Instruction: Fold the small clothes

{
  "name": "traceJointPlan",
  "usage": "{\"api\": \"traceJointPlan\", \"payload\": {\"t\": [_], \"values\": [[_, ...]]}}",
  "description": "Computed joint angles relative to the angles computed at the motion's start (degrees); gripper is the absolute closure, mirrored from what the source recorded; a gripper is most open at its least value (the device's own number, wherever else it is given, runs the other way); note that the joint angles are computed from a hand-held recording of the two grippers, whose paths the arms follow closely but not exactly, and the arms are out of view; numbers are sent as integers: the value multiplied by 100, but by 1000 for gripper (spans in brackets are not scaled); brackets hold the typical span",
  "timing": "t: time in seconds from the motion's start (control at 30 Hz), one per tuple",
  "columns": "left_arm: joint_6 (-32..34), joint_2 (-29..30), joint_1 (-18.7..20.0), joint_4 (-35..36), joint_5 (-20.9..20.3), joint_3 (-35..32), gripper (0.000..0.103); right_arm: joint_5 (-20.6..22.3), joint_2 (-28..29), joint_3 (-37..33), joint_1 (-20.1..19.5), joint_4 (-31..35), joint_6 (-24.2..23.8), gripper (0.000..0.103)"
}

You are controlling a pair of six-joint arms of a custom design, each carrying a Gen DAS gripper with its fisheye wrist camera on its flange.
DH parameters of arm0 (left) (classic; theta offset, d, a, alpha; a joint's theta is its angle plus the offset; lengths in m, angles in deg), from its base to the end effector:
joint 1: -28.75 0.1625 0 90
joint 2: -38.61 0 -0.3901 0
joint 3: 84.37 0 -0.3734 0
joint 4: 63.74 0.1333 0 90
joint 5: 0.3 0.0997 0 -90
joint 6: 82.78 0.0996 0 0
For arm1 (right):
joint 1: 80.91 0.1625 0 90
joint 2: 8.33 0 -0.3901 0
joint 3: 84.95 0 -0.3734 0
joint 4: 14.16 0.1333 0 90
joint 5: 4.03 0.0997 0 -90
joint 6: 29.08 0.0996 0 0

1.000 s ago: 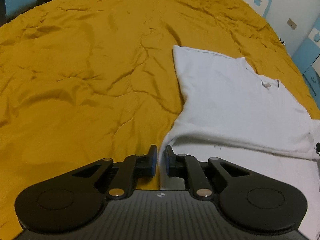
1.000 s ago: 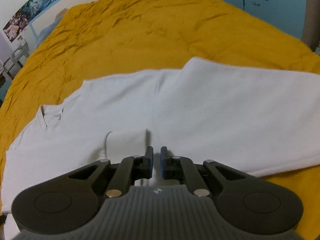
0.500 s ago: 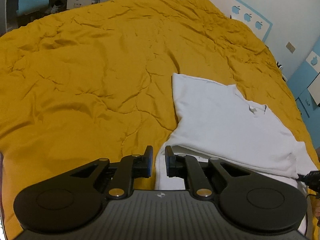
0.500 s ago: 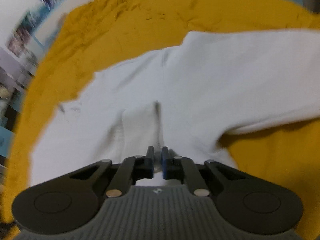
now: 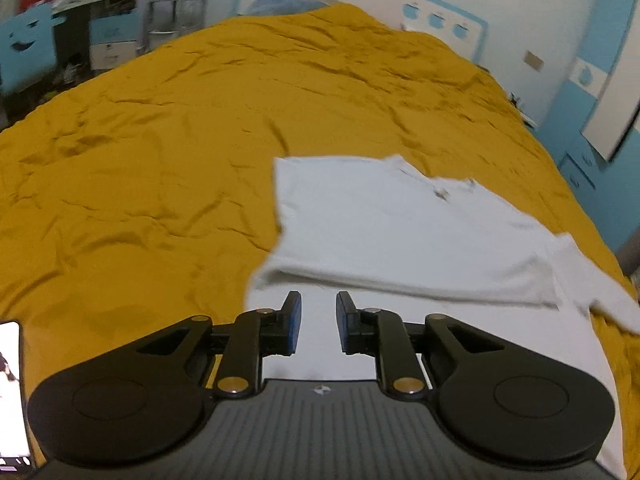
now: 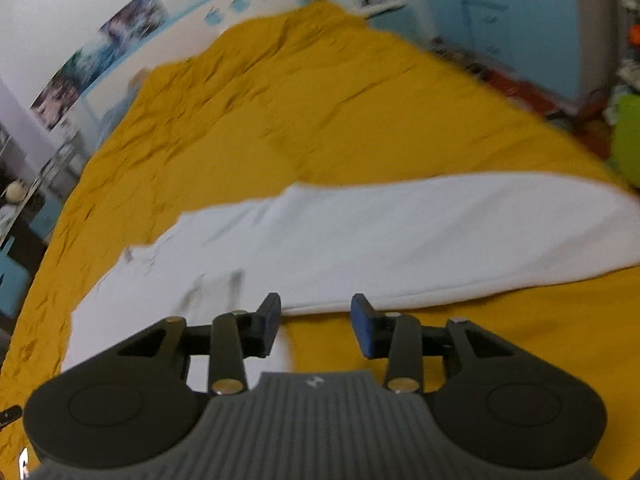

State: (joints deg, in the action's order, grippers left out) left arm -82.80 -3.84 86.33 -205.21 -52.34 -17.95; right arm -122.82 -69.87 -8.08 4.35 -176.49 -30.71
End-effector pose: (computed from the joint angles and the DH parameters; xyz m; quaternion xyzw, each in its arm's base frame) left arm -0.2399 -0.7406 0.2505 0.1820 0.9036 -0.3041 0.2406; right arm 0.0294 -0.6783 0.4428 -0.1417 -0.8477 0.4493 0.2438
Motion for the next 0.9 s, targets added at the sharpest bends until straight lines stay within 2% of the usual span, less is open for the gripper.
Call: {"api": "traceJointPlan", "payload": {"t": [0.07,0.13,0.3,0.37,0.47,0.53,0.63,0.7,0.8,0.83,0.87,0.9], "values": [[-72,2,-51,-24,-52,121,80,-162,-510,483,-150,-297,35,67],[-181,19,-88,33,-129,182,79,-73,-1030,990,-393,-589,255,67],[-294,120,-167,438,-2,111,77,542,-2125,1929,-1323,-1053,1315,65],[-384,183,-193,608,140,33,77,724,-2318,2052,-1661,-1079,1614,62],[-553,305,-244,811,434,-83,76,1261,-2567,2211,-2214,-1034,1998,62],[-637,380,-283,875,623,-118,76,1421,-2528,2151,-2452,-991,2128,62],[-828,521,-281,1060,688,-275,74,1571,-2357,1957,-2691,-918,2338,63],[-944,642,-277,1223,758,-430,74,1842,-2252,1855,-2881,-889,2528,65],[-1027,799,-262,1383,805,-642,74,2090,-2057,1681,-2998,-950,2538,69],[-1057,845,-263,1417,824,-705,74,2116,-1993,1604,-3001,-928,2504,72],[-1081,875,-261,1439,843,-750,74,2137,-1844,1439,-3020,-915,2476,85],[-1098,897,-259,1453,855,-788,74,2119,-1783,1363,-3004,-876,2465,92]]}}
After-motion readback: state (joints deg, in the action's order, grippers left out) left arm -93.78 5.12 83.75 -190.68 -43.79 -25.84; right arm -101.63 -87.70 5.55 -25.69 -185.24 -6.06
